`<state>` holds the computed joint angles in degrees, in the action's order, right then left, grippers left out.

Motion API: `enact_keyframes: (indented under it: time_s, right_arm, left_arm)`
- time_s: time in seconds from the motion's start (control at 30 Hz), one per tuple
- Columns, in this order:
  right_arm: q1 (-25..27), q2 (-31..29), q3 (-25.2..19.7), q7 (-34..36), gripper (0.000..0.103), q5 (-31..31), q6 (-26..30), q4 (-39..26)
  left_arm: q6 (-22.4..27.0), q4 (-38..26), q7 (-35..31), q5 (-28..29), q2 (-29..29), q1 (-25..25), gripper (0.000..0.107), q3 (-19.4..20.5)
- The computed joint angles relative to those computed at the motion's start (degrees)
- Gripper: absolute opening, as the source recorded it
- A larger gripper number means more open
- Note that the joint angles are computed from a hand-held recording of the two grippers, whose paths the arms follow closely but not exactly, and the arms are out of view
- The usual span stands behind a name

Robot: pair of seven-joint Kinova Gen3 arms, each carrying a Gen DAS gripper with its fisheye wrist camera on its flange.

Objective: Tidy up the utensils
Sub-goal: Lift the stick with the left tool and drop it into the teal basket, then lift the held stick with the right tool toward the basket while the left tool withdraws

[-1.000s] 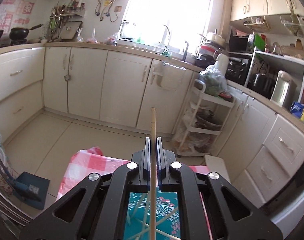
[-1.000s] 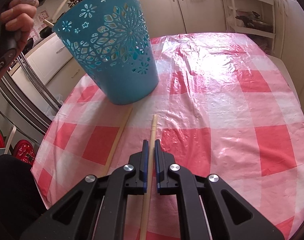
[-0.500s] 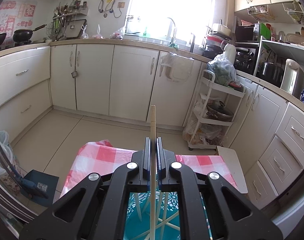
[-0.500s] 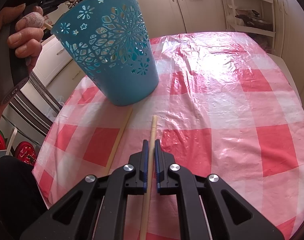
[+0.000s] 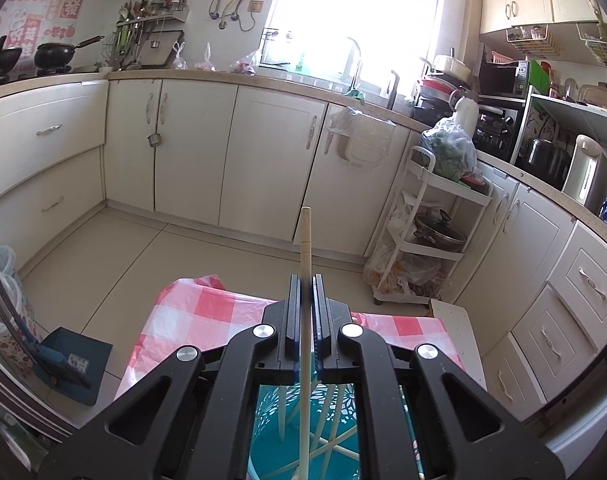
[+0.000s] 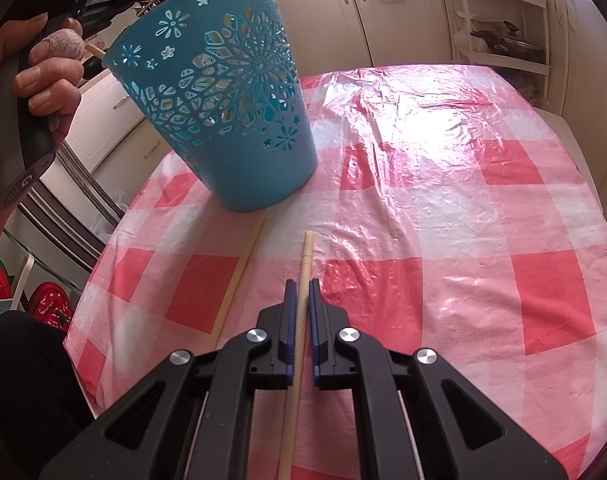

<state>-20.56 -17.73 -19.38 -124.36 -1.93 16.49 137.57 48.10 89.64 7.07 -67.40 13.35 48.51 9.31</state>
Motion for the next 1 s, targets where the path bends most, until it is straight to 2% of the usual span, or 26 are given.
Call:
enact_keyframes:
  time_s: [0.2, 0.3, 0.4, 0.5, 0.57, 0.67, 0.77, 0.83, 1.0]
  right_arm:
    - [-0.4, 0.1, 0.5, 0.4, 0.007, -0.1, 0.1, -0.1]
    - [0.3, 0.1, -0.4, 0.0, 0.007, 0.5, 0.2, -0.2]
    - [0.8, 0.1, -1.1, -0.5, 0.007, 1.0, 0.5, -0.4]
    - [1.0, -0.3, -1.5, -1.1, 0.006, 1.3, 0.9, -0.3]
    - [-0.6, -1.2, 0.3, -0.5, 0.006, 0.1, 1.1, 0.1]
    - [-1.3, -3.4, 1.5, 0.2, 0.006, -0.9, 2.2, 0.1]
    - [-1.1, -6.5, 1.5, 0.6, 0.006, -1.7, 3.5, -0.4]
    - [-1.2, -9.0, 1.6, 1.0, 0.006, -2.2, 4.4, -1.2]
    - [-4.5, -15.3, 6.3, 4.1, 0.005, -5.5, 5.9, -4.4]
  left_arm:
    - [2.6, -0.9, -6.4, 3.0, 0.9, 1.3, 0.007, 1.0]
    - [3.9, 1.0, -6.2, 3.8, -0.8, 2.4, 0.017, 1.2]
    - [7.9, 4.3, -1.6, 0.8, -3.6, 4.3, 0.043, 2.5]
    - [13.9, 7.8, 3.5, -3.1, -6.6, 5.6, 0.053, 5.1]
    - [18.2, 10.2, 6.9, -4.8, -8.2, 6.0, 0.059, 7.0]
    - [22.8, 14.0, 12.3, -4.8, -10.0, 5.4, 0.062, 9.5]
    - [23.1, 16.2, 14.5, -1.2, -11.1, 3.5, 0.063, 9.9]
    - [20.3, 16.9, 14.0, 2.1, -12.3, -0.1, 0.063, 10.8]
    - [18.5, 18.3, 14.4, 3.5, -13.8, -3.9, 0.064, 12.7]
